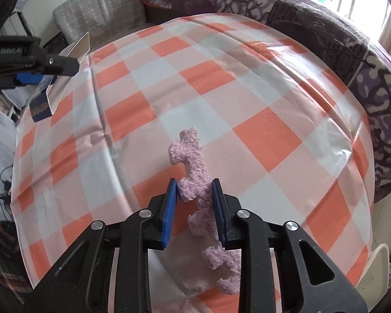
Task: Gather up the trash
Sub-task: 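Grasp the blue toothpaste box with the left tool while the right tool grasps the pink strip, then carry the toothpaste box and pink foam strip over the bin with both tools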
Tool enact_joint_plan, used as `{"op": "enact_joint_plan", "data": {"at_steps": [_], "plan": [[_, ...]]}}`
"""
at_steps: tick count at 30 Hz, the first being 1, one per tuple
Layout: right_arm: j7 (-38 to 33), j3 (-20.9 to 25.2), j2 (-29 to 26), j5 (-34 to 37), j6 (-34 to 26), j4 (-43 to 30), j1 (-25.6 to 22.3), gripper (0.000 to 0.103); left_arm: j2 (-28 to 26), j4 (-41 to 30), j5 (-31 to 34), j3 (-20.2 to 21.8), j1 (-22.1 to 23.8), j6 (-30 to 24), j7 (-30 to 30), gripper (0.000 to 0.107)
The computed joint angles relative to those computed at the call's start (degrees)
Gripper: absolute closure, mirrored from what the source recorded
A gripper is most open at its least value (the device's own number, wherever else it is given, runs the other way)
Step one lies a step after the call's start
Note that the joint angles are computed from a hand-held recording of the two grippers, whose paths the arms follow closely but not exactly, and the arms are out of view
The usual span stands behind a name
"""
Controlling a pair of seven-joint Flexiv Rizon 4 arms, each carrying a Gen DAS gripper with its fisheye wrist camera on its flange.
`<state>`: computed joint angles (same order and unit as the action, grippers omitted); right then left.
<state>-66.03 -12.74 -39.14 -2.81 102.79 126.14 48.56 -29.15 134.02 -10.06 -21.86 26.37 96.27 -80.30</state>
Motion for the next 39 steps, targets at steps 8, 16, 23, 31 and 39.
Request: {"op": "enact_joint_plan", "data": {"at_steps": [8,16,23,31,39], "plan": [[-0.4,-11.5,0.0,12.7,7.6,2.3,12.9,0.077,1.4,1.3,3.2,2.3,-2.5,7.6,-5.8,0.049],[-0.1,-21.6,-0.7,22.4,9.0,4.8,23.1,0.077,2.7,1.3,4.9,13.9,-14.6,14.2,-11.7,0.049],[1.1,-24.7,0.4,25.1,9.2,7.3,25.3,0.077,3.3,1.9,4.1,18.7,-21.8,16.5,-13.8,0.049],[2.5,-25.9,3.2,26.4,9.9,10.7,25.0,0.077,3.6,1.8,3.5,19.9,-27.0,17.8,-14.0,0.049],[3.4,-26.3,6.5,28.1,11.0,14.1,23.3,0.077,3.6,1.3,2.1,20.1,-31.2,17.6,-13.7,0.049]]}}
